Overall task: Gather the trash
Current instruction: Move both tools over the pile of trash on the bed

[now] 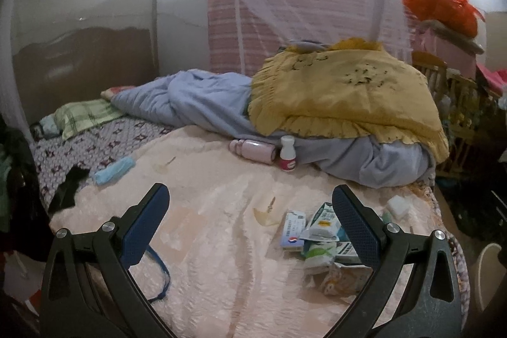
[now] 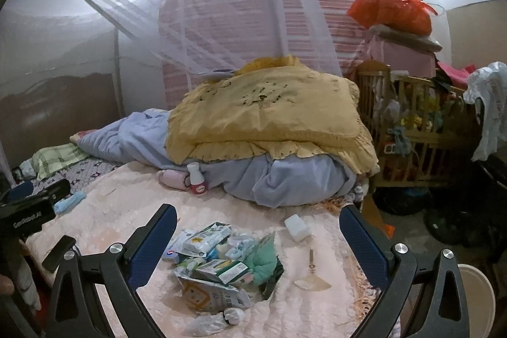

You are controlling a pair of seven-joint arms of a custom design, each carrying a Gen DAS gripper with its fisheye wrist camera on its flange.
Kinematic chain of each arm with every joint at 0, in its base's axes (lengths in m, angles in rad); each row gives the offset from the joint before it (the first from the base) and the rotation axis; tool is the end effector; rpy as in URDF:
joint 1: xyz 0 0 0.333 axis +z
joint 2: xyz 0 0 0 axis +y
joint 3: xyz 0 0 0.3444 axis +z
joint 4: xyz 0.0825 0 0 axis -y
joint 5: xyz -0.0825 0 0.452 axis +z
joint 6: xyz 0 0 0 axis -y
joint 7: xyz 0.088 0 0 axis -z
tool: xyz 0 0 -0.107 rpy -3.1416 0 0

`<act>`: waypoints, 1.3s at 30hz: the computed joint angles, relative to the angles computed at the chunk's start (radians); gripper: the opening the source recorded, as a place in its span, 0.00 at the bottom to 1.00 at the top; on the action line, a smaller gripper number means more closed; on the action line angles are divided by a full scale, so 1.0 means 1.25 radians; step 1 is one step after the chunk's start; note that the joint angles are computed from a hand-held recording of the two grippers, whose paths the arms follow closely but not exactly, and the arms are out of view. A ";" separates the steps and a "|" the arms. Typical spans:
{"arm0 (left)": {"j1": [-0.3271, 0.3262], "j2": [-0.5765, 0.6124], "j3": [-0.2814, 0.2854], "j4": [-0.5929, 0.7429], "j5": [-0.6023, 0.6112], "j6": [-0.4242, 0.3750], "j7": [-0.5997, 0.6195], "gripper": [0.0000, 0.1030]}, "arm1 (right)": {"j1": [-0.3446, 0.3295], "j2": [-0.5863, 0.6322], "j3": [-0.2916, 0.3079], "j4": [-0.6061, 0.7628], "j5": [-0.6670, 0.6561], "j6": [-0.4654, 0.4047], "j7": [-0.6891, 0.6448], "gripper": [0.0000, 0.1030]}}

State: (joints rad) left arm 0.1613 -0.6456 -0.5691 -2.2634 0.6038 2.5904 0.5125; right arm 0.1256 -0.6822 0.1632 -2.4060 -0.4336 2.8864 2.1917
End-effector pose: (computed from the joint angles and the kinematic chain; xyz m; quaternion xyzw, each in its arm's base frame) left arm 0.4203 -0.2676 0.6678 -0.6502 0.5315 -0.3390 0.4242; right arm 0.4115 0.1697 0.6907 -0.5992 0.5696 -0.3683 0.4252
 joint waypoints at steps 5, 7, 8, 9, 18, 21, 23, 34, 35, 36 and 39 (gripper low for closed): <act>0.006 -0.003 -0.014 0.008 0.018 -0.008 -0.014 0.99 | -0.009 -0.014 0.004 -0.006 -0.005 -0.005 0.002 0.99; 0.002 0.002 -0.011 0.010 0.016 -0.002 -0.016 0.99 | -0.013 -0.017 0.006 -0.005 -0.007 -0.006 0.005 0.99; -0.002 0.002 -0.006 0.007 0.014 0.003 -0.014 0.99 | -0.012 -0.017 0.006 -0.006 -0.007 -0.006 0.005 0.99; -0.004 0.001 -0.004 0.005 0.012 0.007 -0.014 0.99 | -0.014 -0.022 0.007 -0.013 -0.009 -0.004 0.007 0.99; -0.005 0.006 -0.004 0.002 0.005 0.024 -0.002 0.99 | -0.009 -0.022 0.004 -0.012 -0.006 -0.013 0.002 0.99; -0.007 0.009 -0.003 0.002 0.000 0.027 0.002 0.99 | -0.012 -0.025 0.006 -0.016 -0.008 -0.012 0.004 0.99; -0.008 0.009 -0.003 0.001 -0.002 0.027 0.006 0.99 | -0.010 -0.026 0.004 -0.018 -0.007 -0.015 0.003 0.99; -0.010 0.032 -0.011 0.015 0.004 0.022 0.005 0.99 | -0.004 -0.026 -0.003 -0.020 -0.002 -0.029 -0.005 0.99; -0.011 0.035 -0.011 0.016 0.005 0.021 0.004 0.99 | -0.005 -0.026 -0.003 -0.020 -0.003 -0.029 -0.005 0.99; -0.012 0.038 -0.010 0.018 0.006 0.020 0.004 0.99 | -0.005 -0.026 -0.002 -0.020 -0.003 -0.030 -0.005 0.99; -0.015 0.046 -0.010 0.022 0.012 0.020 0.001 0.99 | 0.000 -0.024 -0.009 -0.021 -0.001 -0.033 -0.014 0.99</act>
State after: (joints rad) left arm 0.1424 -0.5885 -0.5810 -2.2360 0.6187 2.6152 0.5142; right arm 0.1254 -0.7117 0.1518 -2.4322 -0.4347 2.8451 2.1745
